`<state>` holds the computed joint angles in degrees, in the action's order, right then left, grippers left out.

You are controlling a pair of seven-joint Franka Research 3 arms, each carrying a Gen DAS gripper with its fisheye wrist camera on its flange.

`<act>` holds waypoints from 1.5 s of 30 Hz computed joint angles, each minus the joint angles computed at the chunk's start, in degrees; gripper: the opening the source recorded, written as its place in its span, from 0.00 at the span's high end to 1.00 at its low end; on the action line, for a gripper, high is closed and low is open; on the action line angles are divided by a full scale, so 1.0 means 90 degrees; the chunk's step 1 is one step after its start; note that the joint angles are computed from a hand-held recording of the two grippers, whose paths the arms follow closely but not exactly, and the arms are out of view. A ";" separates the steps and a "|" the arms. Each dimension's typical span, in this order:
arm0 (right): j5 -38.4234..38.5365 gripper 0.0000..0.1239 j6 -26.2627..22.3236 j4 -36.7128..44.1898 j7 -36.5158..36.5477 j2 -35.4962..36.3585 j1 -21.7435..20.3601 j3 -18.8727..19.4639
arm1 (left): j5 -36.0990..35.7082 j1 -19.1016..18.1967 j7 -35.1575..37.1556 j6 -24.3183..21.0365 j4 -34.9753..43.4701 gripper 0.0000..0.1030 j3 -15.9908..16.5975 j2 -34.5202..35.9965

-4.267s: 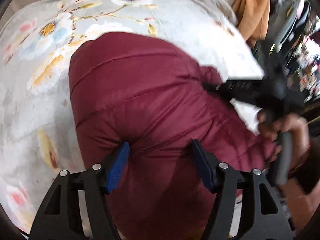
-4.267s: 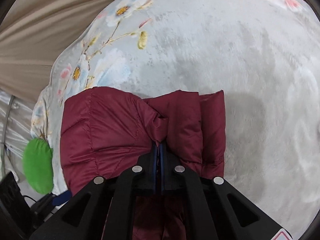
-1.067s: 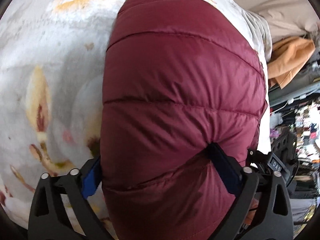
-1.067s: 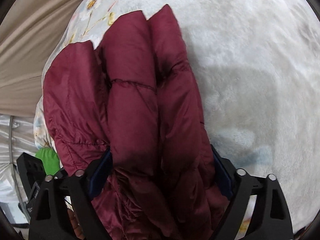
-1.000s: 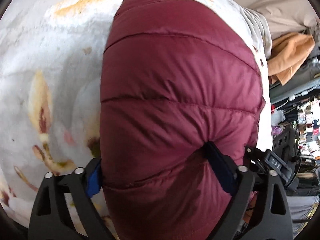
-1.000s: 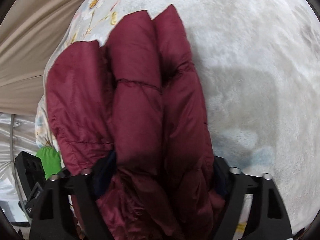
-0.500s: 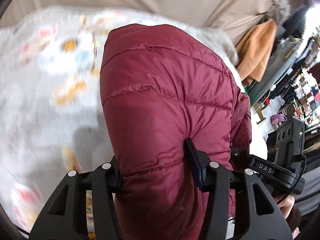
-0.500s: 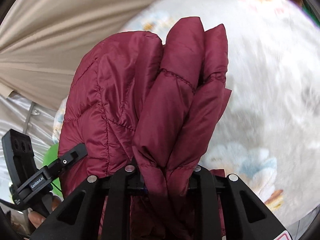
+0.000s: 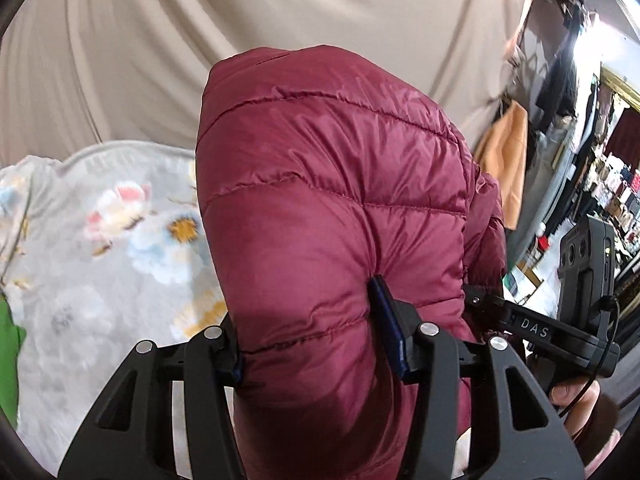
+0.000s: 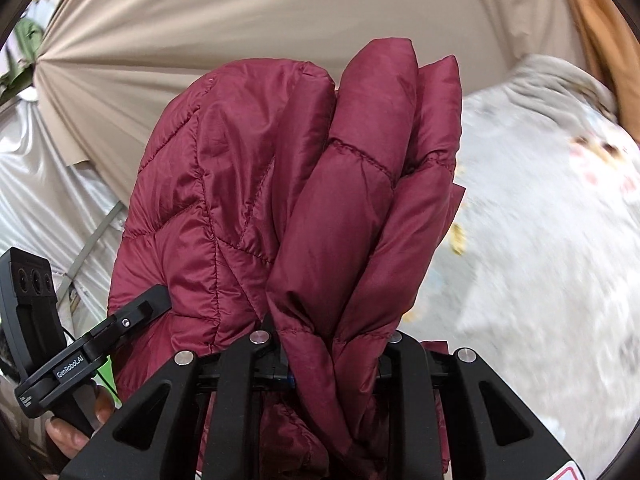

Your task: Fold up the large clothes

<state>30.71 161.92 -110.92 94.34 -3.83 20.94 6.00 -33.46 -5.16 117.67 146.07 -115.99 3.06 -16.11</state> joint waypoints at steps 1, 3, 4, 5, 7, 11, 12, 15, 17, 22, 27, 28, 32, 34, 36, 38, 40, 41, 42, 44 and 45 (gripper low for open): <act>0.0007 0.83 -0.0045 0.0182 -0.0071 0.0171 0.0028 0.0015 | -0.0008 0.0034 0.0065 0.0025 0.0069 0.52 0.0063 0.0109; 0.0084 0.83 -0.0237 0.0606 -0.0248 0.0565 0.0037 0.0023 | -0.0079 0.0098 0.0140 0.0038 0.0139 0.52 0.0106 0.0253; 0.0078 0.83 -0.0337 0.0810 -0.0270 0.0771 0.0032 0.0042 | -0.0171 0.0140 0.0248 0.0018 0.0188 0.52 0.0156 0.0378; 0.0080 0.83 -0.0458 0.1034 -0.0300 0.1006 0.0021 0.0064 | -0.0251 0.0205 0.0336 -0.0002 0.0215 0.52 0.0178 0.0482; 0.0099 0.82 -0.0695 0.1445 -0.0343 0.1443 -0.0025 0.0101 | -0.0501 0.0368 0.0520 -0.0091 0.0312 0.52 0.0220 0.0813; -0.0119 0.82 -0.1216 0.2092 -0.0220 0.2290 -0.0044 0.0144 | -0.0835 0.0772 0.0736 -0.0282 0.0495 0.51 0.0136 0.1514; -0.0293 0.81 -0.1433 0.2342 -0.0075 0.2589 -0.0007 0.0112 | -0.0821 0.0882 0.0672 -0.0335 0.0564 0.51 0.0094 0.1726; -0.0717 0.79 -0.2051 0.2965 0.0453 0.3341 0.0089 0.0009 | -0.0275 0.1121 0.0009 -0.0402 0.0787 0.48 -0.0073 0.2503; -0.1087 0.73 -0.2247 0.3197 0.0863 0.3727 0.0052 0.0070 | 0.0100 0.1208 -0.0409 -0.0361 0.0820 0.39 -0.0178 0.2832; 0.0147 0.62 -0.1581 0.2435 0.0447 0.3482 -0.0437 0.0405 | -0.0149 0.1615 -0.0493 -0.0006 0.0609 0.30 -0.0568 0.2839; -0.0081 0.66 -0.0805 0.1333 0.0544 0.2316 -0.0248 0.0147 | 0.0760 0.1643 -0.0634 0.0586 -0.0035 0.32 -0.0707 0.1874; -0.0278 0.73 -0.0775 0.1236 0.0420 0.2123 -0.0187 0.0138 | 0.0487 0.1606 -0.0337 0.0640 -0.0267 0.32 -0.0704 0.1517; -0.0875 0.77 -0.1149 0.1219 -0.0174 0.1848 -0.0022 0.0175 | 0.0448 0.1228 -0.0119 0.0577 -0.0727 0.32 -0.0544 0.0911; -0.1385 0.77 -0.1273 0.1333 0.0058 0.1981 0.0185 0.0067 | 0.0739 0.1066 -0.0338 0.0560 -0.0930 0.32 -0.0535 0.0792; -0.1721 0.76 -0.1483 0.1317 0.0324 0.2057 0.0281 -0.0033 | 0.1083 0.0957 -0.0615 0.0503 -0.1123 0.32 -0.0537 0.0744; -0.1626 0.71 -0.1699 0.1304 0.0331 0.2153 0.0229 0.0007 | 0.1320 0.0897 -0.0850 0.0443 -0.1213 0.32 -0.0497 0.0795; -0.1788 0.69 -0.1824 0.1204 0.0427 0.2146 0.0245 -0.0046 | 0.1620 0.0914 -0.1226 0.0388 -0.1323 0.32 -0.0492 0.0795; -0.1747 0.70 -0.1800 0.1116 0.0439 0.2069 0.0229 -0.0031 | 0.1591 0.0888 -0.1244 0.0402 -0.1348 0.32 -0.0448 0.0772; -0.1571 0.70 -0.1506 0.0962 0.0399 0.1924 0.0184 0.0010 | 0.1501 0.0857 -0.1223 0.0435 -0.1379 0.32 -0.0397 0.0716; -0.1415 0.69 -0.1179 0.0916 0.0295 0.1794 0.0138 0.0050 | 0.1099 0.0768 -0.1063 0.0584 -0.1374 0.32 -0.0244 0.0635; -0.1407 0.69 -0.1118 0.1123 0.0250 0.1882 0.0128 0.0053 | 0.0942 0.0751 -0.1041 0.0588 -0.1283 0.32 -0.0179 0.0676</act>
